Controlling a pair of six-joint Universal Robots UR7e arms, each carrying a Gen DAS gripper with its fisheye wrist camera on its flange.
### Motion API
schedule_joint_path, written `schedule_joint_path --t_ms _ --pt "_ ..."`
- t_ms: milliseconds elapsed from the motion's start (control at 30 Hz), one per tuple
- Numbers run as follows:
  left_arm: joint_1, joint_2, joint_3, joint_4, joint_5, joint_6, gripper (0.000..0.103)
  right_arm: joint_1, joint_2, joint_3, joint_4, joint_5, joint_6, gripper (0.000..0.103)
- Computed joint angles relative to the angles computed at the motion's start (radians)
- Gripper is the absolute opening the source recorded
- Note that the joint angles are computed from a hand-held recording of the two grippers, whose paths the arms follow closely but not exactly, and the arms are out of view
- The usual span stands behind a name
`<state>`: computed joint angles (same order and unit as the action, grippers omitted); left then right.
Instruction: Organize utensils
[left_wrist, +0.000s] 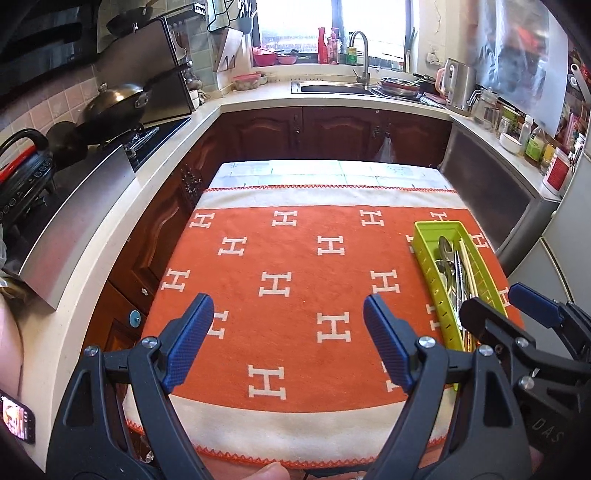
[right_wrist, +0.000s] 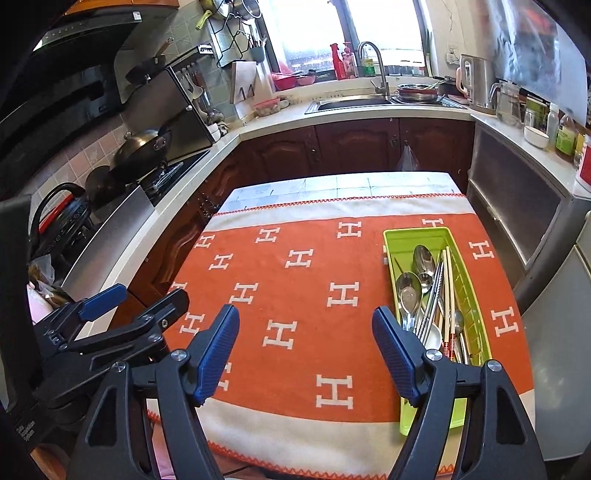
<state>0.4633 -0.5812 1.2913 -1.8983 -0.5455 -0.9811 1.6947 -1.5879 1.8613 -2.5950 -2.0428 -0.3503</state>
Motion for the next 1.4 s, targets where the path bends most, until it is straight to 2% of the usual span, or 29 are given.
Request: schedule_joint_path --t_ms 1400 --pt "0.025 -0.002 0.012 -0.02 -0.01 0.003 0.081 -0.026 0.038 -0.008 -0.021 0.007 -0.019 0.075"
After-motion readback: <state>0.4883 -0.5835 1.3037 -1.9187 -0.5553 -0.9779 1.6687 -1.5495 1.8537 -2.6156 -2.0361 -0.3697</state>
